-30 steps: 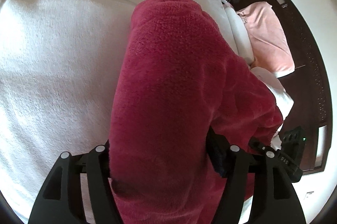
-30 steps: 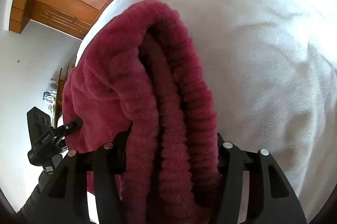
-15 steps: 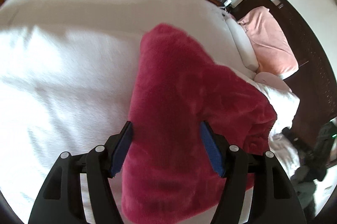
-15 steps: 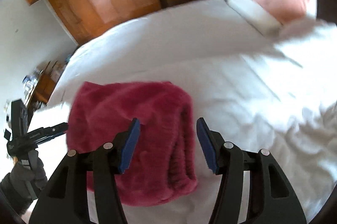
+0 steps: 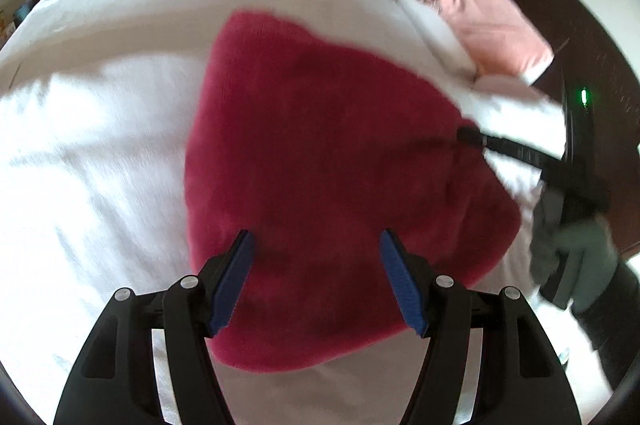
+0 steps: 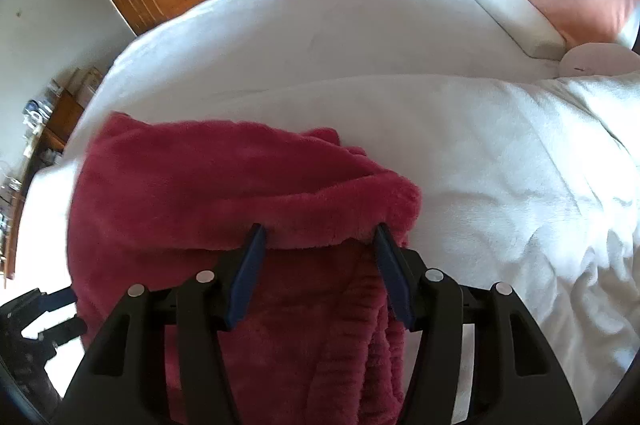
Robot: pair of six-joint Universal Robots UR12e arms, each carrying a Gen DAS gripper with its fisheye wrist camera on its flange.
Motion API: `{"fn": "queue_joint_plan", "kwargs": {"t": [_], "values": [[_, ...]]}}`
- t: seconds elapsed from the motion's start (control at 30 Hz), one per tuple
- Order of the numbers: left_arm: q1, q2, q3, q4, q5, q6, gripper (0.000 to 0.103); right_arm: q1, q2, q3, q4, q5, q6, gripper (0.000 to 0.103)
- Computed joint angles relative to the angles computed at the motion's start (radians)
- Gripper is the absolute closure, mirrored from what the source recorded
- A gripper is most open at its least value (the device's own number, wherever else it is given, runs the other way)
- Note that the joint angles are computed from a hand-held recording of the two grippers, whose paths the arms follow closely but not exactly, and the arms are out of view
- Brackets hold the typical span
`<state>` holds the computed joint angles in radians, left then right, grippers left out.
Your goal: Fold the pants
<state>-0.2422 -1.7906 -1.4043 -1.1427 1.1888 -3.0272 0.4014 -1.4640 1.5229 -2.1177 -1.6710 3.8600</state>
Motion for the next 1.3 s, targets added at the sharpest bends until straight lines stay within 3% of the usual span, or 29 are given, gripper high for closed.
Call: {"fn": "queue_joint_plan", "kwargs": {"t": [0.2, 0.37, 0.5, 0.7, 0.73, 0.83, 1.0, 1.17, 1.23, 1.3], "values": [[-0.03, -0.009, -0.001, -0.003, 0.083, 0.067, 0.037, 0.018, 0.003, -0.027, 0.039, -0.04, -0.018, 0.045], [-0.027, -0.009, 0.003, 0.006, 0.072, 0.043, 0.036, 0.073, -0.053, -0.003, -0.001, -0.114, -0.026, 0.045], [-0.027, 0.001, -0.005, 0.016, 0.068, 0.038, 0.036, 0.12, -0.073, 0.012, 0.059, -0.157, -0.03, 0.045], [-0.038, 0.015, -0.014, 0.025, 0.116, 0.036, 0.028, 0.112, -0.081, 0.071, 0.158, -0.092, 0.035, 0.041], [-0.04, 0.018, -0.016, 0.029, 0.124, 0.037, 0.028, 0.106, -0.087, 0.088, 0.153, -0.076, 0.057, 0.035], [-0.046, 0.028, -0.019, 0.038, 0.146, 0.047, 0.028, 0.095, -0.103, 0.11, 0.133, -0.049, 0.114, 0.033], [-0.05, 0.066, -0.045, 0.111, 0.172, 0.108, 0.02, 0.134, -0.103, 0.066, 0.158, -0.147, 0.102, 0.033], [-0.059, 0.101, -0.067, 0.168, 0.173, 0.145, 0.017, 0.178, -0.129, 0.044, 0.14, -0.248, 0.165, 0.032], [-0.064, 0.114, -0.073, 0.183, 0.174, 0.16, 0.01, 0.208, -0.136, 0.027, 0.135, -0.3, 0.205, 0.031], [-0.065, 0.124, -0.079, 0.197, 0.173, 0.175, 0.008, 0.23, -0.137, 0.008, 0.134, -0.344, 0.237, 0.023]]}}
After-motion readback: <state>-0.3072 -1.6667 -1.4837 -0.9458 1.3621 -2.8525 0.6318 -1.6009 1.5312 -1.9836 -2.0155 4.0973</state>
